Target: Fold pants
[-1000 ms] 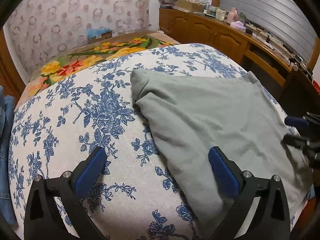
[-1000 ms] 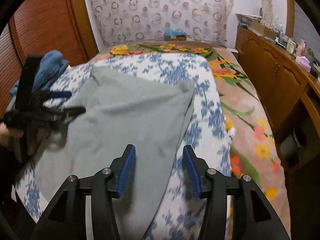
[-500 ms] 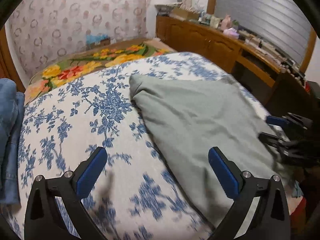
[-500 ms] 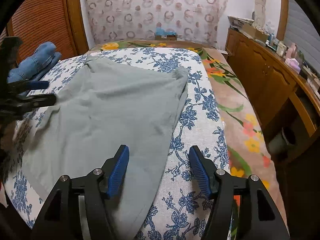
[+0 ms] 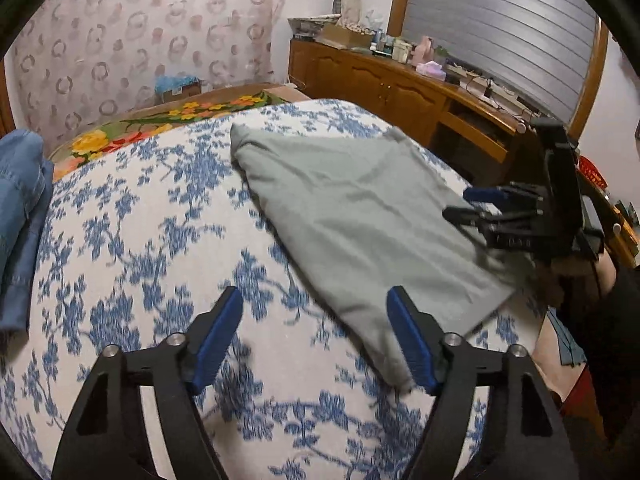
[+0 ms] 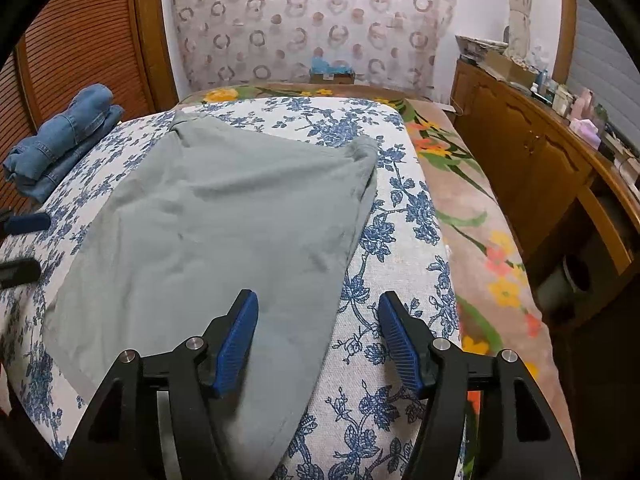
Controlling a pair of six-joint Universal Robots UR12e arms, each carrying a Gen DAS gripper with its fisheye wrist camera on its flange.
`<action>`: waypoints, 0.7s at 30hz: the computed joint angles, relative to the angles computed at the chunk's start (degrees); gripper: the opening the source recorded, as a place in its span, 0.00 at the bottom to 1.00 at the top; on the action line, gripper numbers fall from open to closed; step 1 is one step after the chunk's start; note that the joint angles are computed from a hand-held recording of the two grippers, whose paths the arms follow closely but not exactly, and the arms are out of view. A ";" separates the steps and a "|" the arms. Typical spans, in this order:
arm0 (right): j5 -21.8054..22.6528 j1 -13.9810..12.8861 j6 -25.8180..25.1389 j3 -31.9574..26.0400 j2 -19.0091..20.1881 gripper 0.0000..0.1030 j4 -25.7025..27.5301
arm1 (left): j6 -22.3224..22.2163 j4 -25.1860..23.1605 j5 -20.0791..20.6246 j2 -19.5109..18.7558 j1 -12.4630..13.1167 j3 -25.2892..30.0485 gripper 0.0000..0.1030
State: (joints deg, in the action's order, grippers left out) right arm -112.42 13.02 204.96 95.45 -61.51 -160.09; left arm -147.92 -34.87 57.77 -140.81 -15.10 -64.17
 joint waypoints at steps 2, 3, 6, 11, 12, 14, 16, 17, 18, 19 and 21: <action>-0.12 0.01 -0.02 0.02 -0.01 0.63 -0.01 | -0.03 -0.77 -0.44 0.14 0.16 -0.36 0.68; -0.24 0.02 -0.07 0.02 0.00 0.63 -0.03 | -0.02 -1.03 -0.65 0.17 0.24 -0.50 0.67; -0.26 0.00 -0.16 0.08 0.00 0.63 -0.16 | -0.20 -1.01 -0.65 0.33 0.25 -1.07 0.65; -0.32 0.17 0.18 0.04 -0.03 0.63 0.01 | 0.41 -0.77 -0.85 0.99 0.11 -2.48 0.65; -0.10 0.19 0.06 0.04 -0.10 0.63 0.07 | 0.49 -0.67 -0.91 1.06 0.09 -2.65 0.65; -0.26 0.36 -0.11 0.19 -0.33 0.63 0.06 | 0.59 -0.47 -0.89 1.15 0.05 -2.96 0.65; -0.26 0.60 0.29 0.80 -0.85 0.63 -0.67 | 0.76 -0.49 -0.61 1.19 -0.03 -3.06 0.64; -0.03 0.81 0.40 1.36 -1.21 0.63 -1.68 | 0.84 -0.34 -0.34 1.26 -0.07 -3.25 0.65; 0.05 1.07 0.48 1.81 -1.53 0.63 -2.43 | 0.87 -0.24 -0.26 1.28 -0.11 -3.35 0.65; -0.10 1.40 0.52 2.30 -1.87 0.63 -3.18 | 0.92 -0.24 -0.41 1.33 -0.10 -3.47 0.65; -0.05 2.05 0.65 3.31 -2.58 0.63 -4.53 | 0.86 -0.25 -0.63 1.37 -0.12 -3.56 0.65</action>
